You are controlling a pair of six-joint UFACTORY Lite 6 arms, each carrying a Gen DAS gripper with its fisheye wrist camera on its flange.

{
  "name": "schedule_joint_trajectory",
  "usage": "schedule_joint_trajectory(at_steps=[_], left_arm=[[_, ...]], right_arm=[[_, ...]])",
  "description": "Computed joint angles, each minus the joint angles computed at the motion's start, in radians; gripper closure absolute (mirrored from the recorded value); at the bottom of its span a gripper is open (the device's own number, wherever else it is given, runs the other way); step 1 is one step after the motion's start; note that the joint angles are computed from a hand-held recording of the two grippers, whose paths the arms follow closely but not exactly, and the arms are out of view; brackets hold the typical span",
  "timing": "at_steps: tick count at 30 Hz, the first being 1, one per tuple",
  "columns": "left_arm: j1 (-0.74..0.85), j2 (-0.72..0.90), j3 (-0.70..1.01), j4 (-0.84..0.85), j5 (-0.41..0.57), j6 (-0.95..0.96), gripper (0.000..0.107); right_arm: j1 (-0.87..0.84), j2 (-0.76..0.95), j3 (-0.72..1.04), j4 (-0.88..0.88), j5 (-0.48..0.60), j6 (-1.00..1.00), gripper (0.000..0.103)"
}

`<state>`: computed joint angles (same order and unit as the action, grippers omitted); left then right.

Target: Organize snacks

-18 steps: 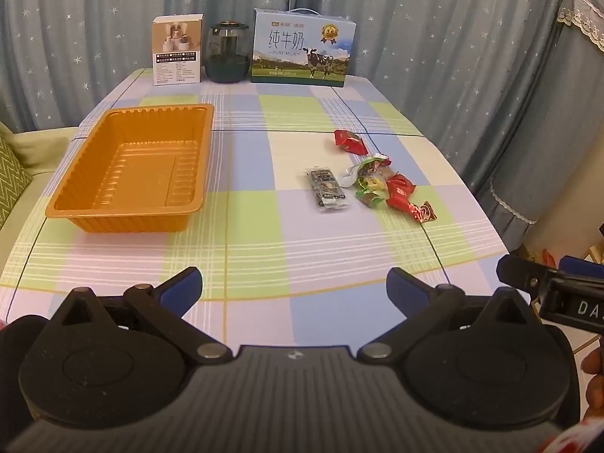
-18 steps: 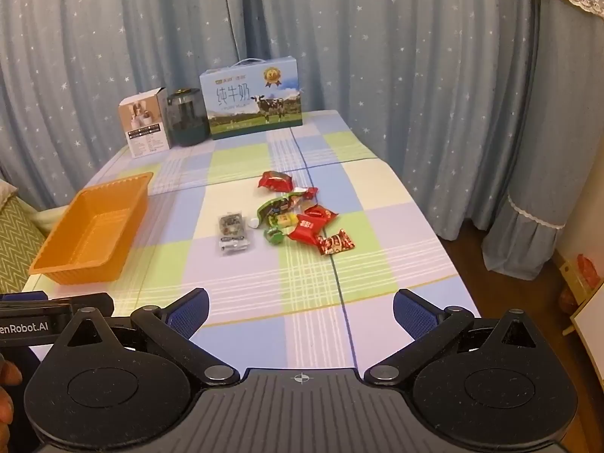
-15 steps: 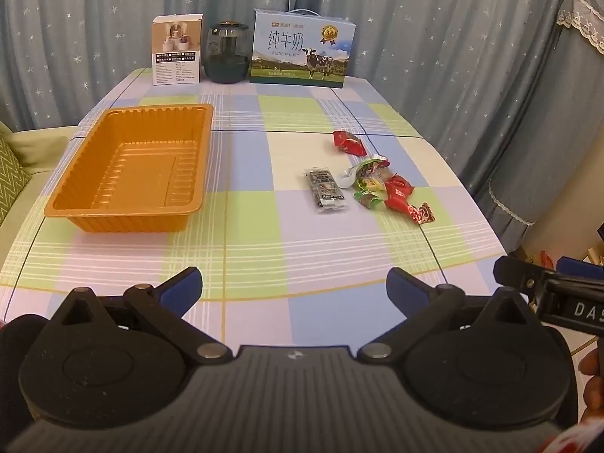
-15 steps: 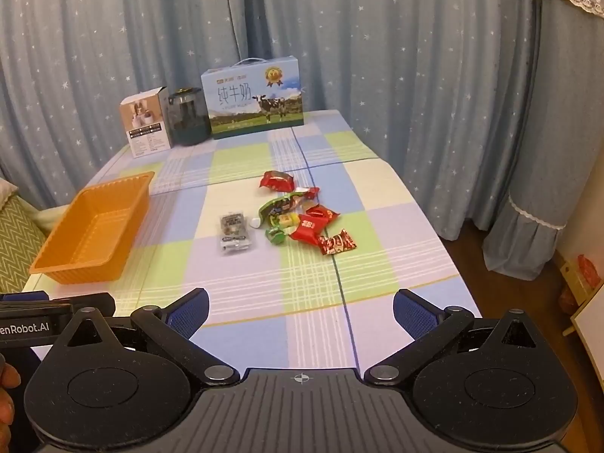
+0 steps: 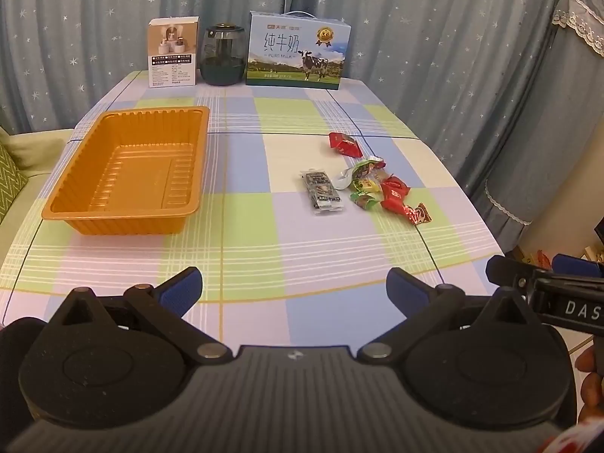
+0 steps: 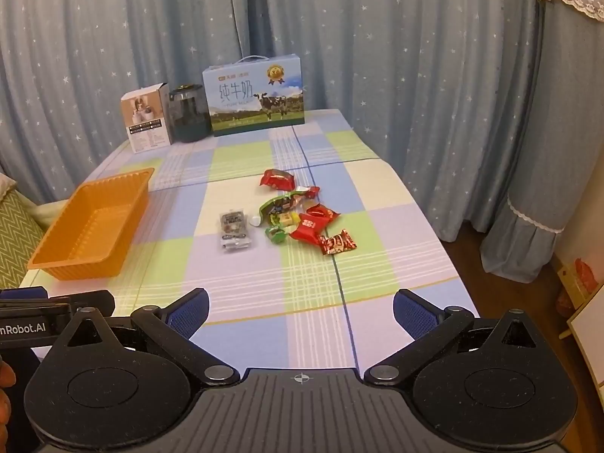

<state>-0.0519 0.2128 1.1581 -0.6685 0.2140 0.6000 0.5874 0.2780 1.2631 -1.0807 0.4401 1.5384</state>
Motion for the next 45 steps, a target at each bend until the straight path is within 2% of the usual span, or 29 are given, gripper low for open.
schedule_joint_trajectory(at_steps=[45], left_arm=[[-0.010, -0.020, -0.023, -0.019, -0.011, 0.020, 0.004]], right_arm=[[0.000, -0.005, 0.003, 0.006, 0.010, -0.013, 0.000]])
